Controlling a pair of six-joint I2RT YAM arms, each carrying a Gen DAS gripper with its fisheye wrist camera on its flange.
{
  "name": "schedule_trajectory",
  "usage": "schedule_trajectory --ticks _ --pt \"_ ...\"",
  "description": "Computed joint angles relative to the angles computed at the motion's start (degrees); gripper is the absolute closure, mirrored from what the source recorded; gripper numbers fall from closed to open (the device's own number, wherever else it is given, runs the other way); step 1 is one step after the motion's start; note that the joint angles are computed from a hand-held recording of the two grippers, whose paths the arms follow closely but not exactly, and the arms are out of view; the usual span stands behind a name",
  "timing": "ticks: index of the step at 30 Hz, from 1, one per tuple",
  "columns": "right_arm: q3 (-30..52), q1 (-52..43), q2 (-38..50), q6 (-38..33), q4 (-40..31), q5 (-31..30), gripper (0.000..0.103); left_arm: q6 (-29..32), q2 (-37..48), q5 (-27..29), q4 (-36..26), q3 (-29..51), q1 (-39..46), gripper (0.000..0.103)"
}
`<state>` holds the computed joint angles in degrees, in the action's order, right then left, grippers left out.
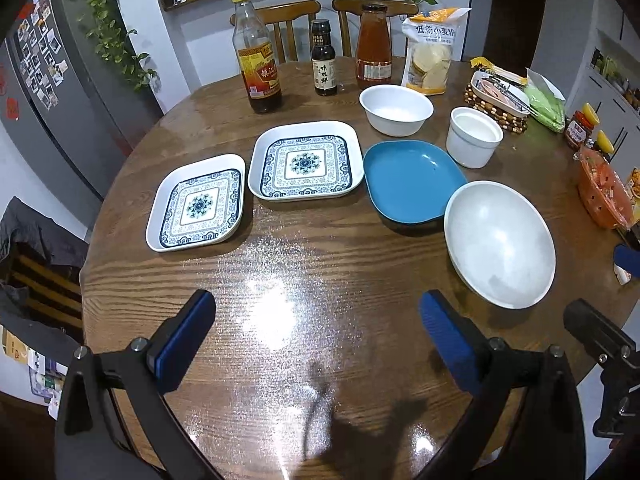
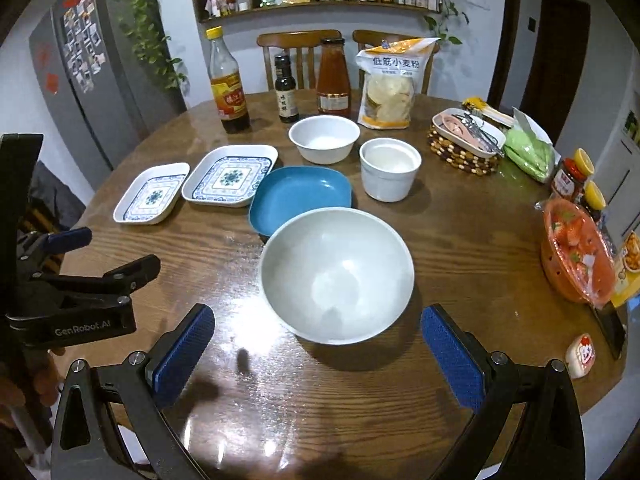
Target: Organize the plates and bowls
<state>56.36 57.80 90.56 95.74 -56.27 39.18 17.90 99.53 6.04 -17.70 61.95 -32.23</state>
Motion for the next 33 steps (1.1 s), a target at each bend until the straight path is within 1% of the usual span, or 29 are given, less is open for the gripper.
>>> schedule_trajectory --ticks 5,17,24,33 --pt "-0.9 0.1 -0.6 -1.4 1.3 0.1 0.000 -0.3 0.5 -0.1 -1.1 0.5 0.1 0.000" --pt "-1.1 -0.2 -0.9 -2.3 1.6 0.2 0.000 0.0 0.1 -0.4 -0.1 -0.5 0.2 0.000" --pt "-2.3 -1.0 -1.6 -4.6 4.1 0.0 0.000 0.0 0.3 -0.2 0.0 -0.5 0.8 0.000" --pt "-2.4 -0.9 -1.5 -4.3 4.2 0.0 0.000 0.2 0.9 0.2 -0.2 0.0 1.0 0.000"
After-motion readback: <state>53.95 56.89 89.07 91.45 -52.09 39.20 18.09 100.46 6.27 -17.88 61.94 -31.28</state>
